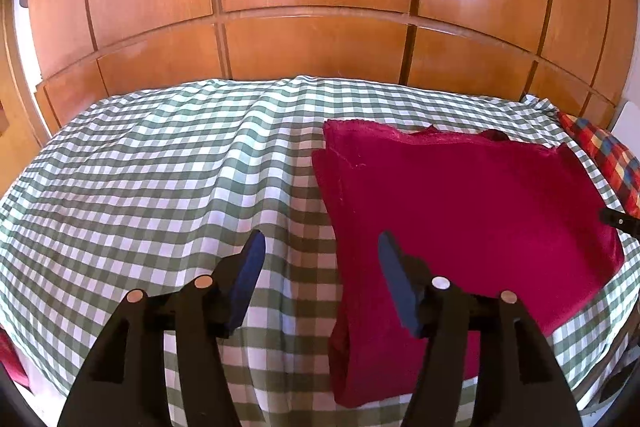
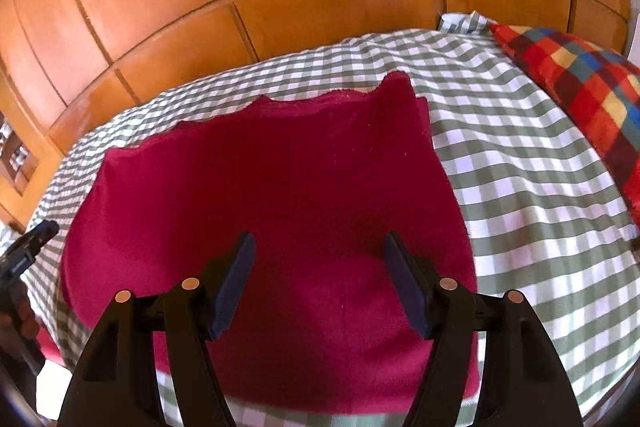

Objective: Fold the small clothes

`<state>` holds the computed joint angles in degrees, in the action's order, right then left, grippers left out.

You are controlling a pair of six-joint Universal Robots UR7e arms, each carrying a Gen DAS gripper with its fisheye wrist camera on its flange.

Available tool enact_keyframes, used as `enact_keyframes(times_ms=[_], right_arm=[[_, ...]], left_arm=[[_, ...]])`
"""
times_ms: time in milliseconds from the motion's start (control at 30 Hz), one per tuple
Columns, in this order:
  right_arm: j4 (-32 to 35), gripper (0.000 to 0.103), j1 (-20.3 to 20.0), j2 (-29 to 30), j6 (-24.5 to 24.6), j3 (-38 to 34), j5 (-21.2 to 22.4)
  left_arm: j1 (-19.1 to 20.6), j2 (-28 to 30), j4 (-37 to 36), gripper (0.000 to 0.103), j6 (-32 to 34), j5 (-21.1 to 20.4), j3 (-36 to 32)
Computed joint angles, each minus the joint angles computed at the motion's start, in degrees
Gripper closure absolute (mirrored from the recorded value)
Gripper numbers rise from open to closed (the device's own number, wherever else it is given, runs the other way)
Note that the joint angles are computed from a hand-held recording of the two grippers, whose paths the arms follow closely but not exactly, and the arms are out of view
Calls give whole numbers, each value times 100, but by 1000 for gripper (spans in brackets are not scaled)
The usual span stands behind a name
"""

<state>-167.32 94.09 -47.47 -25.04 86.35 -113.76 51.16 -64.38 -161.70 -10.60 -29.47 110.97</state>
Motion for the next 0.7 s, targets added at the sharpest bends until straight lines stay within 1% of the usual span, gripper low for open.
enact_keyframes(times_ms=[133,333,400,433,467,533,600,633,700], right_arm=[[-46,37,-65,89,91,-33,13],[-260,30,-124,152,17,5,78],[-336,29,-126,182,-5,13,72],[-393,28,-122,200,-30,20,59],[-432,27,-119,210,-45,29,55],[-508,26,-125,220,-65,50,71],[-574,26,-138,215,-74,84,111],[-608,26,-148,210,-87,102,139],[-645,26,-154,207,-92,123,162]], left_arm=[[60,50,44,44,33,40,-95],[154,154,19,44,140,58,-239],[206,182,51,44,153,-7,-301],[245,198,94,42,151,-70,-349],[284,212,152,38,153,-139,-399],[381,227,138,31,196,-335,-503],[511,193,76,29,91,-675,-604],[623,156,157,29,-43,-986,-713],[766,141,221,31,-132,-1385,-886]])
